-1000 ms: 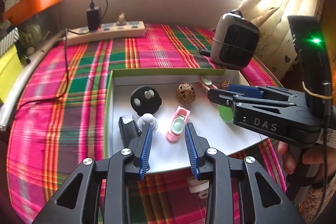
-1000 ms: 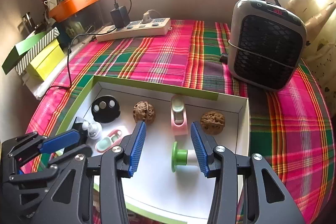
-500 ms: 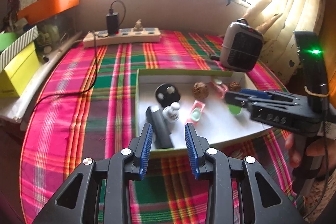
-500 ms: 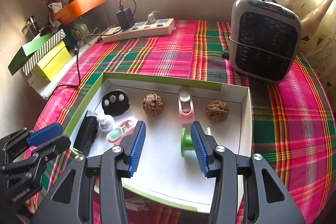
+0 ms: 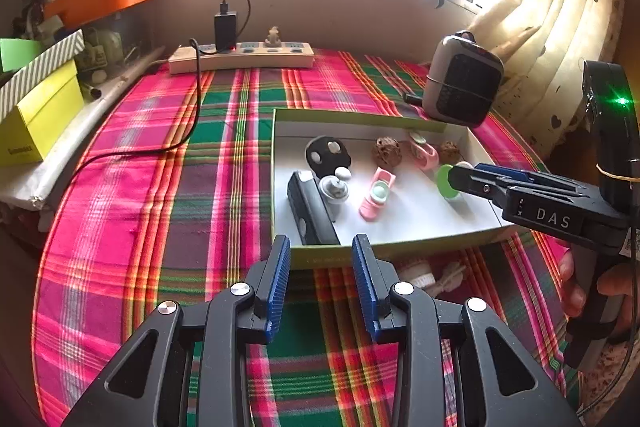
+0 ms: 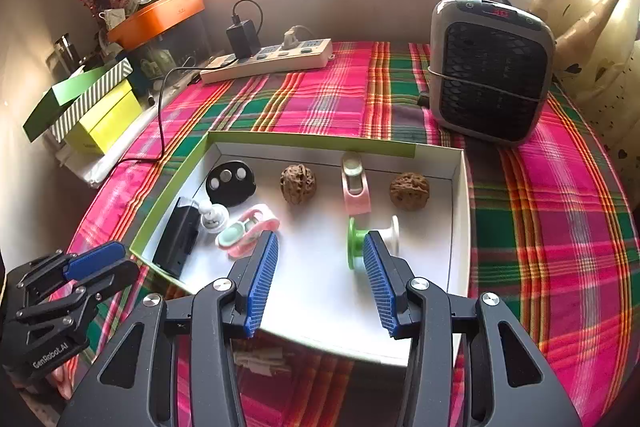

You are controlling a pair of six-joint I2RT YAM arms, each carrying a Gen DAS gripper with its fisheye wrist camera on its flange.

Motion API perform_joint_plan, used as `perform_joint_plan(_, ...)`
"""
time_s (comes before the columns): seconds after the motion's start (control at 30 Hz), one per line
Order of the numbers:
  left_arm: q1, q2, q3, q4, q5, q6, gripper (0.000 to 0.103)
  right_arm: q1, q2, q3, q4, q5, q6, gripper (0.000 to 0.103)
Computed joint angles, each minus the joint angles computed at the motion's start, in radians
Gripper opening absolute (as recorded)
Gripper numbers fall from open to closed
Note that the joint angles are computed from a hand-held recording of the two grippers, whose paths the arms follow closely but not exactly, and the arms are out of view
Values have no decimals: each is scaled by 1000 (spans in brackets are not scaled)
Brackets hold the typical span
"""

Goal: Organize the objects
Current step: 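Move both tools back out toward the white cylinder and USB cable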

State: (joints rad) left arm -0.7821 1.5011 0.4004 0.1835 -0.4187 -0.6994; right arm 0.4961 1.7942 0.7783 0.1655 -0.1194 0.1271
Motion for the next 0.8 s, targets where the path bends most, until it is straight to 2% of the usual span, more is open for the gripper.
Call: perform_joint_plan(0.8,-141,33,-18,27,-3,-86,30,49,-173,-257,112,9,14,46)
